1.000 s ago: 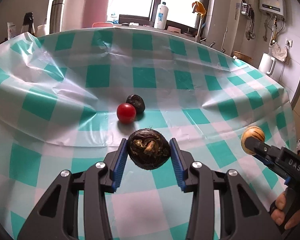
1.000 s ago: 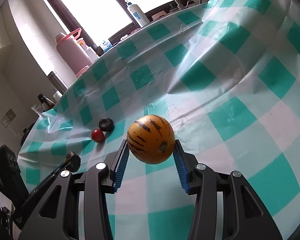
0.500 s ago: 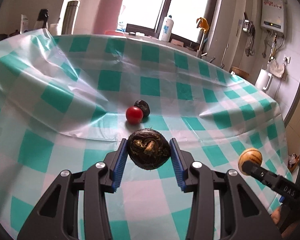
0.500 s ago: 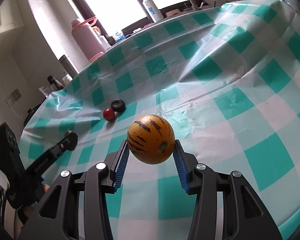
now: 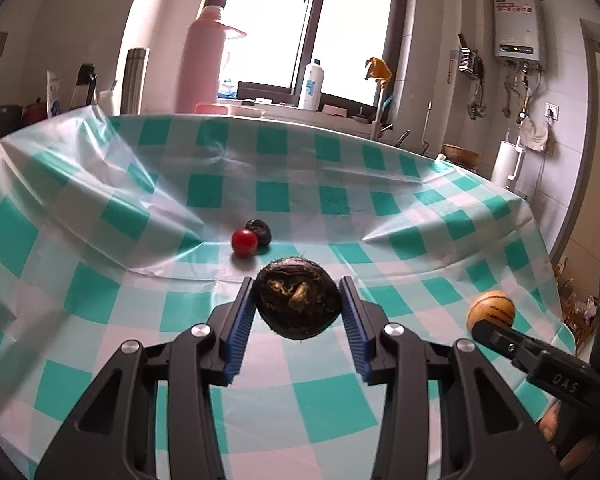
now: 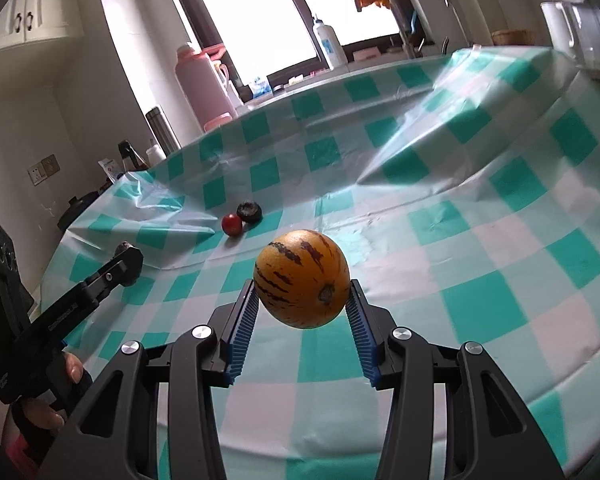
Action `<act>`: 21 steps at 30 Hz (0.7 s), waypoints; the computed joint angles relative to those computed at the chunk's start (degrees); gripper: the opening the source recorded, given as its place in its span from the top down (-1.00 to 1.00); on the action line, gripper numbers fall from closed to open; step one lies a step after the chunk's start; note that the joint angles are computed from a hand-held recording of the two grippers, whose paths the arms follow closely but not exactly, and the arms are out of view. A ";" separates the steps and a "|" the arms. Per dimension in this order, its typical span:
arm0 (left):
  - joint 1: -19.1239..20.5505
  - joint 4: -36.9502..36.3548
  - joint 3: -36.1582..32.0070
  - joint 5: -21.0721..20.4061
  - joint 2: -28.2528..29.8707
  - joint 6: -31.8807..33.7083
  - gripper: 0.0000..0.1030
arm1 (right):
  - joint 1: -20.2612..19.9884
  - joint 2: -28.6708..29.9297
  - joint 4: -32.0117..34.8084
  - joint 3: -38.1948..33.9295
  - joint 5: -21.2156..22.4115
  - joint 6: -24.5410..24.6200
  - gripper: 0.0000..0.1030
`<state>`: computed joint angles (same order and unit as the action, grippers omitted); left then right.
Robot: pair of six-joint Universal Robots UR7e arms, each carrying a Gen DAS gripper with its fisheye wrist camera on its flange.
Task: Organize fruits
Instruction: 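Lift the striped fruit and wrinkled fruit and carry them over the white box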
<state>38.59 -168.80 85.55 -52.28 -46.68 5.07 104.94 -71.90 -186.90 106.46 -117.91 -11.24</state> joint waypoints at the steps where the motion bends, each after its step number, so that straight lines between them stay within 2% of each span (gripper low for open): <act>1: -0.23 -0.10 0.10 0.06 -0.02 0.33 0.17 | 0.14 -0.72 -1.02 0.76 -0.17 -0.74 0.11; 11: -3.40 -0.54 1.86 -0.34 -0.46 1.69 0.17 | 0.48 -7.69 -8.98 8.23 -2.76 -6.64 0.11; 17: -6.03 -3.34 4.11 -1.59 0.04 5.19 0.17 | -0.95 -14.03 -14.05 14.04 -5.55 -8.26 0.11; 21: -7.50 -3.58 4.77 -3.41 0.79 6.63 0.17 | -2.92 -19.30 -15.91 18.38 -7.67 -7.45 0.11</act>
